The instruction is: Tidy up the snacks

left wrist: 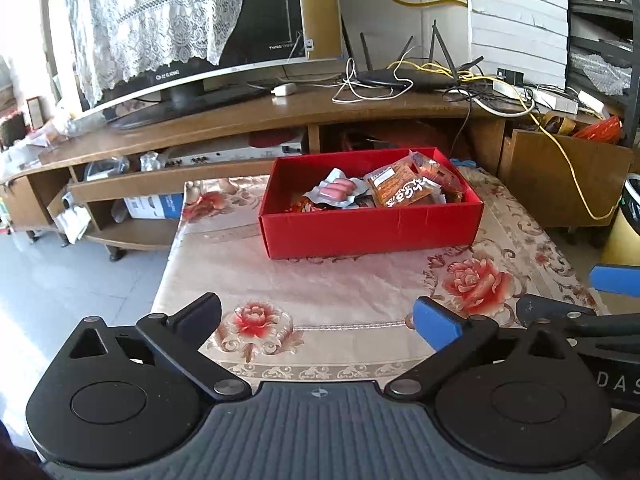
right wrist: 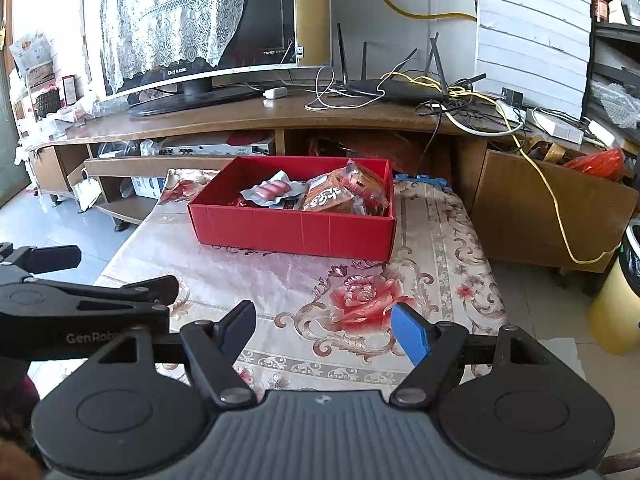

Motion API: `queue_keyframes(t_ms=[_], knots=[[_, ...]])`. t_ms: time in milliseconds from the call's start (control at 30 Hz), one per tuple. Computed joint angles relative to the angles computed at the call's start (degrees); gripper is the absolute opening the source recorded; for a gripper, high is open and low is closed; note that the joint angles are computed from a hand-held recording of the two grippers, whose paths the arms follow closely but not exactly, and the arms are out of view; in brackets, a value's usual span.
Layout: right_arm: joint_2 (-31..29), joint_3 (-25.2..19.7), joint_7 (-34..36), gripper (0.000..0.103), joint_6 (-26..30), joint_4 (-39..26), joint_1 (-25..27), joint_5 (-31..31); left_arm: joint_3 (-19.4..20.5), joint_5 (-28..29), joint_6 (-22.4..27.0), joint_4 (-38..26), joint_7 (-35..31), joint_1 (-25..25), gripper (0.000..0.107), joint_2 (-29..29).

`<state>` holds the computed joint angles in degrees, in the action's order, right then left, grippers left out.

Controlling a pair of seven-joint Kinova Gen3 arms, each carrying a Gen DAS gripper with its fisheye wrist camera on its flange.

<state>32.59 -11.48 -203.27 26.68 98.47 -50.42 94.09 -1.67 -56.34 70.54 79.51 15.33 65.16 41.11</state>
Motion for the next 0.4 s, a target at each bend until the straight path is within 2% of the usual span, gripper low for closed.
queue_keyframes(t_ms=[300,400], knots=[[0.2,0.5,1.6,0.068,-0.8,-0.4,-0.1,-1.4,0.4,0.9,-1.7,1.0,0.5,-0.9,0.103,-0.8],[0.3,0.9,2.4,0.071,-0.9,-0.6,-0.4,-2.2,0.6,1.6,-1.7,0.8,0.1,-1.2,0.103,-0.9]])
